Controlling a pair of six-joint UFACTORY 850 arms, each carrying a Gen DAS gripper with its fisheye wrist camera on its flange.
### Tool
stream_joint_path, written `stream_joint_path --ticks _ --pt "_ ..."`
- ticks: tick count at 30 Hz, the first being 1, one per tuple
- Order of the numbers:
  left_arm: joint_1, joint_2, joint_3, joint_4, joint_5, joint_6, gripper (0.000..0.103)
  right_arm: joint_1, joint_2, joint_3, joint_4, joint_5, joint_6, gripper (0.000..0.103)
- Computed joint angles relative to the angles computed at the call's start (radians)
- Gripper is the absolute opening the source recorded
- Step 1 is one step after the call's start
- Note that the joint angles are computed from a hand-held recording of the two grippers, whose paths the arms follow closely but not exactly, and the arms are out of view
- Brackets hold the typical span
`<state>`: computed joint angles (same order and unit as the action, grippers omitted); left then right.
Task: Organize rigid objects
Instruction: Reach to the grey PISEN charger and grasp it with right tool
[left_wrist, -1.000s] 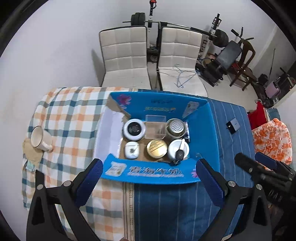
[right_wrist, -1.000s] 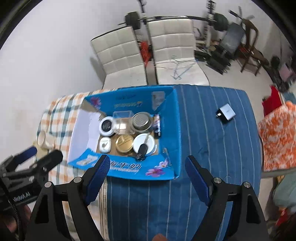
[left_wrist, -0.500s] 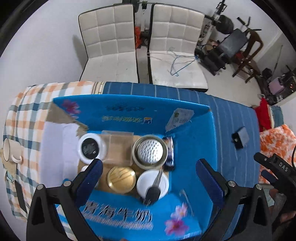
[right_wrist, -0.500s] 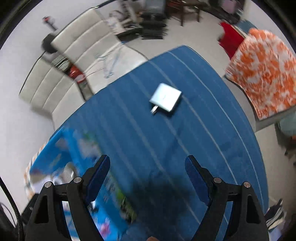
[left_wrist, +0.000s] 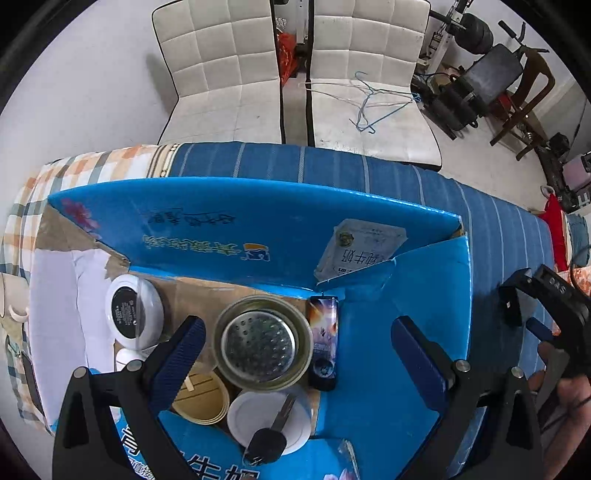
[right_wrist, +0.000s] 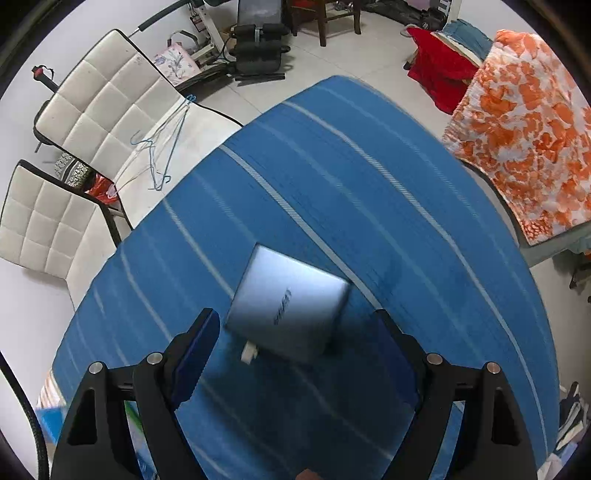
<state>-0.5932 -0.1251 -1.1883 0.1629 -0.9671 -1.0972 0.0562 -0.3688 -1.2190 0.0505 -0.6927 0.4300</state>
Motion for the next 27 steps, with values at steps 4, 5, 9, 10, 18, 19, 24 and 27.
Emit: stream_joint_path --ticks 4,5,9,10,18,19,24,27 --pt "-0.003 -0.020 -0.015 0.000 -0.001 0.001 0.103 -0.006 -0.049 -0.028 -0.010 -0.010 0.021 0.087" --pt "-0.004 -0.028 -0.023 0.004 -0.007 0.001 0.103 -0.002 -0.055 -0.035 -0.027 -0.007 0.032 0.087" --pt "-0.003 -0.044 -0.038 0.005 -0.015 0.005 0.103 0.020 -0.084 -0.070 -0.119 -0.040 0.110 0.076" --pt "-0.004 -0.045 -0.041 0.009 -0.018 0.004 0.103 0.024 -0.087 -0.076 -0.135 -0.046 0.123 0.071" --pt "-0.016 -0.041 -0.049 0.027 -0.046 0.015 0.103 0.025 -0.056 -0.042 -0.135 -0.045 0.022 0.064" --pt "-0.018 -0.038 -0.046 0.029 -0.049 0.017 0.103 0.025 -0.042 -0.023 -0.131 -0.038 0.004 0.064" --pt "-0.037 -0.015 -0.024 0.026 -0.062 0.029 0.103 0.024 0.047 0.086 -0.090 -0.013 -0.083 0.063" --pt "-0.057 0.002 -0.009 0.041 -0.070 0.033 0.103 0.030 0.108 0.154 -0.078 0.004 -0.112 0.063"
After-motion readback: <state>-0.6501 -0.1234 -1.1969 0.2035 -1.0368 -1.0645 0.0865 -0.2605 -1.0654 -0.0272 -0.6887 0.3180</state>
